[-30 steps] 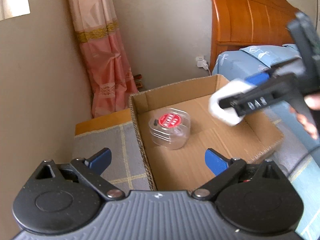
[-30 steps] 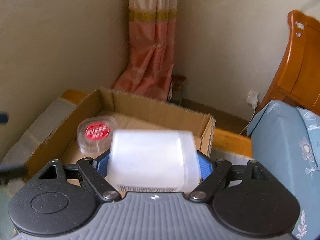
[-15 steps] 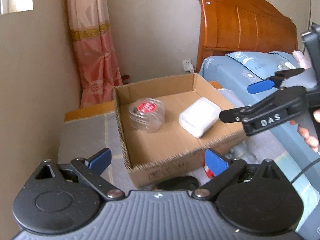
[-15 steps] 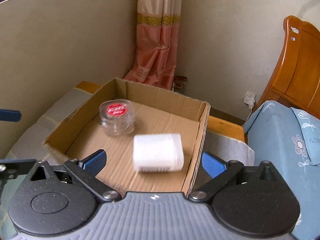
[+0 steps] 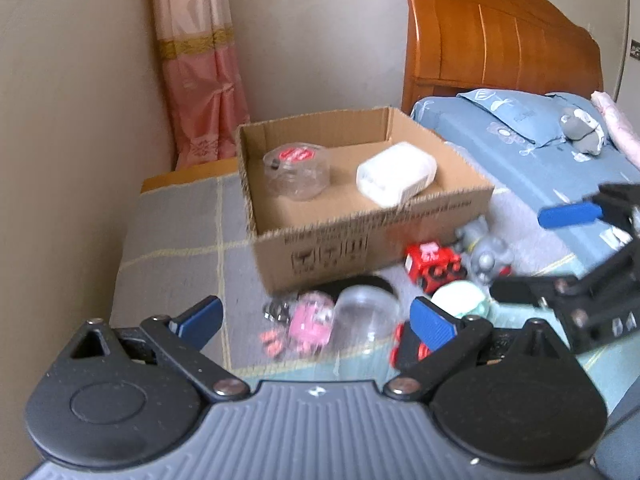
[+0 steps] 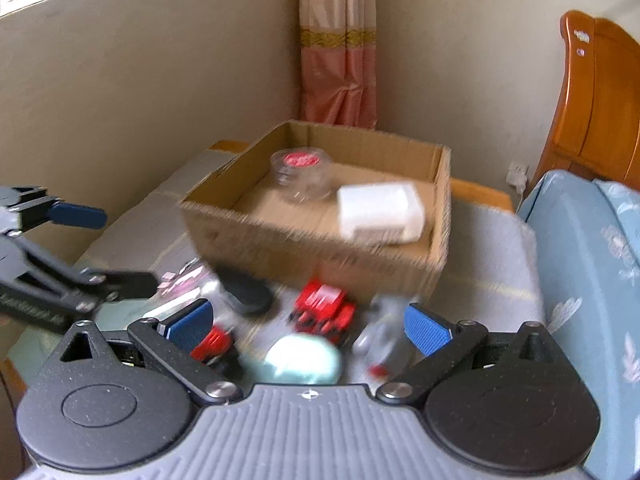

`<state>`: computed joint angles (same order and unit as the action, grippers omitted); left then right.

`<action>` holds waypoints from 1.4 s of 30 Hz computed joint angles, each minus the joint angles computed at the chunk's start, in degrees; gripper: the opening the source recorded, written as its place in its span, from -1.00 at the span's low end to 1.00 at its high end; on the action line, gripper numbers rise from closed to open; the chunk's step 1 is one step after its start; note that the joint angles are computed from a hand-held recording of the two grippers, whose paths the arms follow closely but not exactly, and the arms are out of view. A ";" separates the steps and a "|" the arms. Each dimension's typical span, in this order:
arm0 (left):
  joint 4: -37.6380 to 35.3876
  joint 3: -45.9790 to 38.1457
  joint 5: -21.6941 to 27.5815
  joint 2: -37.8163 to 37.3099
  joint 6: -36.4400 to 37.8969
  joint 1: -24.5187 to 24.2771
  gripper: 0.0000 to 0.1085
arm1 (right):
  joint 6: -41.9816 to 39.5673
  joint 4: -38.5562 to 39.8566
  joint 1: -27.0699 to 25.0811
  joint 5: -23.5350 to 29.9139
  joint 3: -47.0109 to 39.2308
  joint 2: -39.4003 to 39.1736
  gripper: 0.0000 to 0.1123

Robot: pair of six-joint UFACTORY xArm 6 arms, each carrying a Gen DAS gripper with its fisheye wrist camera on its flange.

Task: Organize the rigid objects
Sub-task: 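Withdraw both grippers from the box back toward the scattered items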

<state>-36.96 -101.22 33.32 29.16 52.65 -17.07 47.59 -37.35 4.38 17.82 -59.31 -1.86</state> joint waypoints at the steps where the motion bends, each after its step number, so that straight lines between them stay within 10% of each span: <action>1: -0.75 2.02 -1.52 -0.90 1.02 -0.10 0.83 | 3.71 -2.93 0.65 0.18 0.96 -0.36 0.83; 13: -11.08 15.16 -6.91 -7.04 14.13 0.43 0.83 | 23.13 -20.04 5.88 3.99 5.17 -0.34 0.83; 42: 2.26 8.37 -7.90 0.91 -3.49 3.01 0.83 | 27.06 -17.55 2.59 4.94 8.04 -0.27 0.83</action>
<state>-34.70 -92.86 25.43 30.07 49.16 -14.06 74.66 -54.90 6.97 22.76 -51.27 -2.13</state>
